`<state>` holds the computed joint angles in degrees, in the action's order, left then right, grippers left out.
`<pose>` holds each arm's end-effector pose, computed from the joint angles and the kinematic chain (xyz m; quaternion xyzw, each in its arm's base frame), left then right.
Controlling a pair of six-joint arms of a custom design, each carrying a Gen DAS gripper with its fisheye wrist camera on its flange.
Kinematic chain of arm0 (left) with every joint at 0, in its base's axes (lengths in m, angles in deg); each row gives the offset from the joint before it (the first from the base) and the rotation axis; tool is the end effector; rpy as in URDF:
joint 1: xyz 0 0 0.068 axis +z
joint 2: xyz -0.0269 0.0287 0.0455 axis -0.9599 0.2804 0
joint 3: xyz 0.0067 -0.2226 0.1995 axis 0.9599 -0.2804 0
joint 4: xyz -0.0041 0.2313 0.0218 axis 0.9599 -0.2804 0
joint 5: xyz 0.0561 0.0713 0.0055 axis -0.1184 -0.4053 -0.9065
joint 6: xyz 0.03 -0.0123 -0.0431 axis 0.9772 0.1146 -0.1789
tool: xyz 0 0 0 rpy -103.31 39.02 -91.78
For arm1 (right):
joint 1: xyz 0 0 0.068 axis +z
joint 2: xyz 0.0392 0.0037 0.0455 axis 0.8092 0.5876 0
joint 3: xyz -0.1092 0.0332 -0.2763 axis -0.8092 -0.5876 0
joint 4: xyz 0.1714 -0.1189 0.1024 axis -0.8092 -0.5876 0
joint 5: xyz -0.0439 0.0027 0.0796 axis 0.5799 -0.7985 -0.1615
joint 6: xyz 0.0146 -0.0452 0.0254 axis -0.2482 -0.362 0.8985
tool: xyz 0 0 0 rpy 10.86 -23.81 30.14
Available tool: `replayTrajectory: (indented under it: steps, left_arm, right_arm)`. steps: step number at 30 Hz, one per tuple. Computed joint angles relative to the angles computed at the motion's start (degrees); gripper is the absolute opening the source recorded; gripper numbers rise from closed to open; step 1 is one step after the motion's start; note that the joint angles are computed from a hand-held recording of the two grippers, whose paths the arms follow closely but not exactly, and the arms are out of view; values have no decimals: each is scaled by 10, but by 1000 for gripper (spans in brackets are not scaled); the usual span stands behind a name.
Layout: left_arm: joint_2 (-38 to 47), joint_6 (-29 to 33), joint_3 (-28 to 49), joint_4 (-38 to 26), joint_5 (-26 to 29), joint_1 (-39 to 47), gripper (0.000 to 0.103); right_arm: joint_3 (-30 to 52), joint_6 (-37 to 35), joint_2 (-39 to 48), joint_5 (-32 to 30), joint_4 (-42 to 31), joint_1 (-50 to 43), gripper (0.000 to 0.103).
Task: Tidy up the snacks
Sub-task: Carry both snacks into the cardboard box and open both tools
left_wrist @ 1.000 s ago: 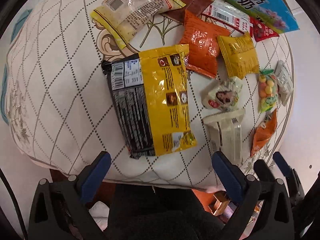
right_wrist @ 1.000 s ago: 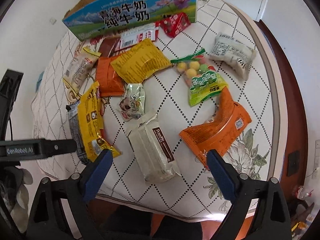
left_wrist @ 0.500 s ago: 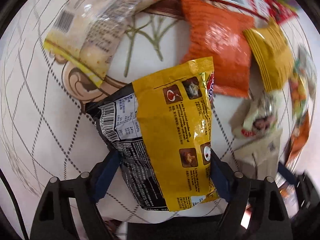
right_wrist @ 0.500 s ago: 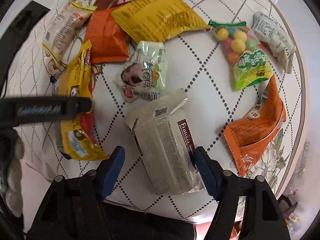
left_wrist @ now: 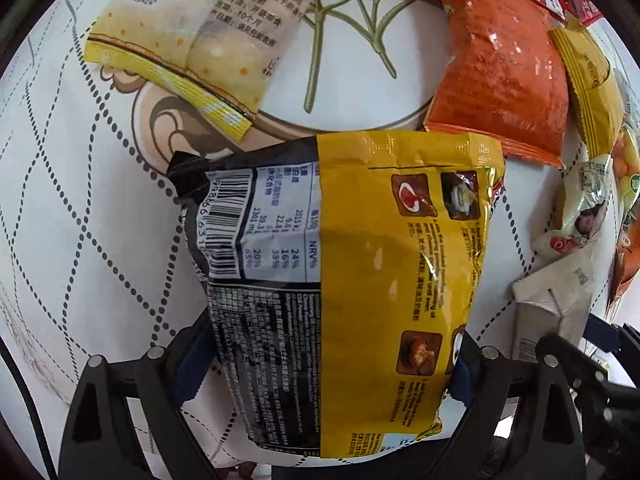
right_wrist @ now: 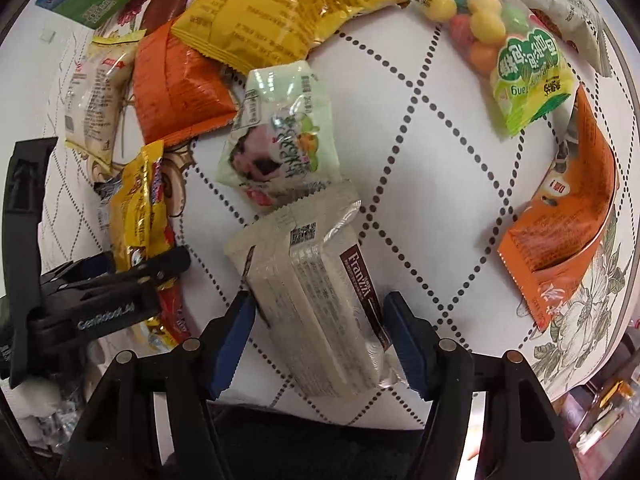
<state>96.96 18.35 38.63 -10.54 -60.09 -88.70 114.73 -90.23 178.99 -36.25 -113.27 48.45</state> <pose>0.3575 -0.0988 0.0138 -0.0508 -0.9973 0.0344 0.0416 0.2704 -0.0191 0.1504 -0.0391 -0.9922 -0.1064 0.0525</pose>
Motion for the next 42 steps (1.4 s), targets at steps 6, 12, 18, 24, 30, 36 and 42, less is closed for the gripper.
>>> replayTrajectory:
  steps: [6, 12, 18, 24, 30, 36, 42]
  left_arm:
    - [-50, 1, -46, -15, 37, 8, 94]
    - [-113, 18, -106, -3, 32, 39, 87]
    - [-184, 12, -171, 32, 9, 37, 86]
    - [-256, 31, -178, -19, 7, 18, 86]
    - [-359, 28, -111, -138, 55, 47, 86]
    - [-381, 10, 118, -297, 78, 42, 86]
    - [-205, -14, 523, -465, 74, 22, 86]
  right_arm:
    - [-16, 7, -29, 26, -6, 52, 76]
    - [-43, 52, 0, 110, 49, 144, 63]
    - [-47, 87, -7, 79, 55, 129, 59]
    - [-41, 77, -71, 31, 1, 89, 58]
    - [21, 51, -144, -15, -85, 63, 58]
    - [279, 1, -121, -74, -242, 5, 58]
    - [711, -20, 88, -110, -369, -30, 58]
